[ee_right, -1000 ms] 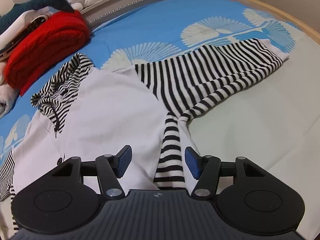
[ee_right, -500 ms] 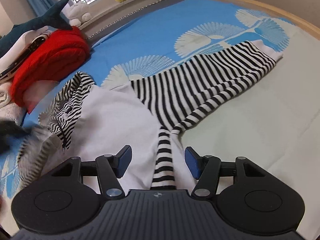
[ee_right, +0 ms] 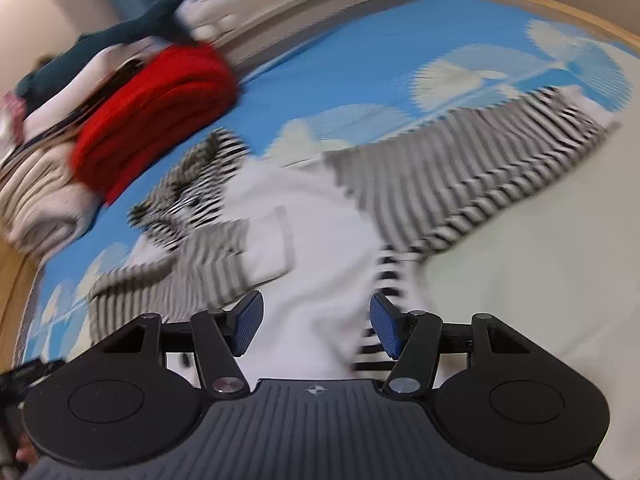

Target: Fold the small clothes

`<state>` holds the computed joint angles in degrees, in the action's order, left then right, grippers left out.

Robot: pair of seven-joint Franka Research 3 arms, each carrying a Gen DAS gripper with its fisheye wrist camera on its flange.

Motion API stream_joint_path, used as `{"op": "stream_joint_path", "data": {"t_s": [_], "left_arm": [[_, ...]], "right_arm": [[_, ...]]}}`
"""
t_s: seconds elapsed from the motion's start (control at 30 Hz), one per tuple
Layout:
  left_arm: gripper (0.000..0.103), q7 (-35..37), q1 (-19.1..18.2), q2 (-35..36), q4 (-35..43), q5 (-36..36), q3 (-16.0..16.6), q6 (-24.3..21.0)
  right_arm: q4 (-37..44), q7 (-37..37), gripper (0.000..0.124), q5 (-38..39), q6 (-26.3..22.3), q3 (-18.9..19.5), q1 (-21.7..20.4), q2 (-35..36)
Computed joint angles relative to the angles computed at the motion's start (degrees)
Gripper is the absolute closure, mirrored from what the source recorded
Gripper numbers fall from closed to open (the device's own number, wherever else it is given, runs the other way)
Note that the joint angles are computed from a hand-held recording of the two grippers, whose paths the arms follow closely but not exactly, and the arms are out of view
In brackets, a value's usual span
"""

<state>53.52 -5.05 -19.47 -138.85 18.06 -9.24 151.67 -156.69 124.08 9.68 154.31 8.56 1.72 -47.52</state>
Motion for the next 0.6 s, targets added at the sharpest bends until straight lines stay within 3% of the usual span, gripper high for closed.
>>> {"op": "stream_joint_path", "data": {"t_s": [0.1, 0.17, 0.23, 0.33, 0.4, 0.47, 0.53, 0.6], "left_arm": [[0.0, 9.9, -4.3, 3.0, -0.1, -11.4, 6.3, 4.2], [0.0, 21.0, -9.0, 4.8, 0.1, -24.2, 11.2, 6.2], [0.0, 27.1, -10.9, 7.1, 1.0, -32.6, 13.3, 6.9], [0.005, 27.6, -9.7, 11.0, 3.8, -37.8, 12.5, 4.1], [0.006, 27.0, -8.4, 12.5, 5.0, -37.4, 10.9, 3.1], [0.006, 31.3, -7.8, 13.0, 6.1, -38.0, 9.6, 1.8], [0.006, 37.4, -7.6, 13.8, 7.2, -43.8, 9.1, -0.5], [0.006, 39.7, -6.6, 14.2, 7.0, -46.0, 8.0, 0.2]], "right_arm": [[4.9, -6.7, 0.063, 1.3, 1.3, -2.8, 6.0, 6.2], [11.5, -15.1, 0.062, 2.8, 2.0, -5.5, 11.6, 13.7], [19.5, -23.6, 0.061, 5.5, 2.7, -6.6, 15.5, 22.1], [34.1, -31.8, 0.061, 8.3, 2.3, -1.8, 13.9, 36.0], [44.1, -33.7, 0.061, 6.5, 1.1, -4.2, 18.3, 45.3], [54.1, -32.1, 0.061, -0.8, -0.1, -2.9, 18.9, 54.5], [64.1, -35.2, 0.061, -2.6, -5.4, -2.4, 20.0, 62.3], [73.6, -36.7, 0.061, -5.2, -11.5, -2.9, 21.8, 69.2]]}}
